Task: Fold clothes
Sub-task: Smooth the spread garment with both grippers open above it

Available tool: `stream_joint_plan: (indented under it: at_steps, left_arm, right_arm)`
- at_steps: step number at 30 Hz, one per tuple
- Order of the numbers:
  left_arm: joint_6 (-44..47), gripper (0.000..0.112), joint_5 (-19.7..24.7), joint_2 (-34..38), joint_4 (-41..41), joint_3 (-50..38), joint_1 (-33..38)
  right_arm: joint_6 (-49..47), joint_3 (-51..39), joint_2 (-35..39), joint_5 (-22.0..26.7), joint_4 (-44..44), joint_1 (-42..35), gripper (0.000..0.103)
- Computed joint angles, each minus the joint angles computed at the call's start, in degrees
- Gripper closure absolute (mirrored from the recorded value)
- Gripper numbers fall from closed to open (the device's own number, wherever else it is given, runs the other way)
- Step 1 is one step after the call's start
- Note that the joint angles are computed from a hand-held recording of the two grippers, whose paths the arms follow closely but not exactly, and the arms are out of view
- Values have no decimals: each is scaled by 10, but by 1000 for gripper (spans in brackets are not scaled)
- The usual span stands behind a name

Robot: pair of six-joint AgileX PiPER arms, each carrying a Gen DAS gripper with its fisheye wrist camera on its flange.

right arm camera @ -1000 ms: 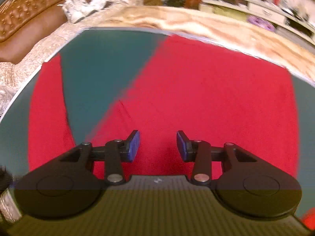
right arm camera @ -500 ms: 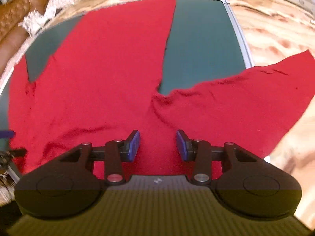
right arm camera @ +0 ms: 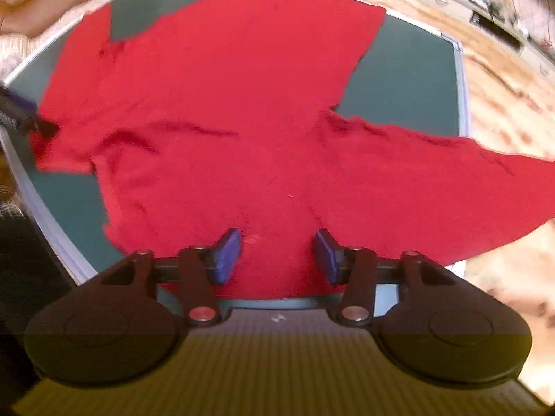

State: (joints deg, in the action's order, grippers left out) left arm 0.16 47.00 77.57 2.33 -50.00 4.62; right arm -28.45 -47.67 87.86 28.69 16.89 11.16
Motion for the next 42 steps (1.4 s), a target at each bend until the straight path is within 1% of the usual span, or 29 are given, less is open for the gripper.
stream_joint_plan:
  at_steps: [1, 2, 7, 8, 11, 12, 13, 15, 17, 22, 26, 28, 30, 33, 37, 39, 41, 42]
  left_arm:
    - [-8, 9, 0, -6, 16, 3, -6]
    - [-16, 9, 2, -9, 32, 4, -13]
    - [-35, 11, 11, -15, 74, 2, -38]
    - [-43, 11, 12, -18, 82, 3, -45]
    - [-52, 10, 13, -17, 94, 1, -53]
    - [-51, 10, 11, -17, 94, 4, -54]
    - [-51, 10, 8, -17, 94, 7, -54]
    - [-54, 9, 0, -4, 90, 3, -51]
    - [-48, 9, -15, 5, 86, 5, -45]
    - [-23, 9, -24, 2, 73, 11, -37]
    - [15, 9, -23, 14, 48, 0, -18]
    - [22, 9, -21, 18, 54, -5, -21]
    - [28, 9, -21, 25, 61, -10, -23]
    - [29, 9, -21, 29, 69, -13, -29]
    - [53, 9, -22, 34, 44, -14, -12]
    - [64, 9, -23, 35, 30, -14, -4]
    - [68, 9, -24, 34, 25, -12, -1]
    - [74, 9, -27, 34, 21, -10, 2]
  right_arm:
    - [-6, -7, 6, 5, 2, -4, 41]
    - [1, -12, 9, 10, -14, 0, 41]
    - [71, -38, 12, 30, -112, 41, 41]
    - [64, -40, 7, 32, -103, 46, 41]
    - [-20, -40, -7, 37, -7, 53, 40]
    - [-31, -41, -5, 36, 6, 61, 40]
    - [-37, -43, 1, 33, 14, 72, 40]
    - [-30, -46, 20, 29, 1, 92, 40]
    - [-56, -31, 25, 19, 8, 95, 41]
    - [-106, -39, 27, 64, 23, 61, 41]
    - [-67, -55, 38, 79, -5, 69, 40]
    - [-32, -71, 46, 90, -29, 80, 40]
    - [7, -77, 36, 89, -45, 91, 40]
    - [19, -100, 40, 83, -1, 91, 39]
    - [97, -128, 72, 37, -20, 133, 39]
    - [128, -147, 101, 28, -29, 150, 39]
    - [163, -162, 127, 32, -58, 168, 39]
    - [173, -155, 127, 22, -76, 177, 38]
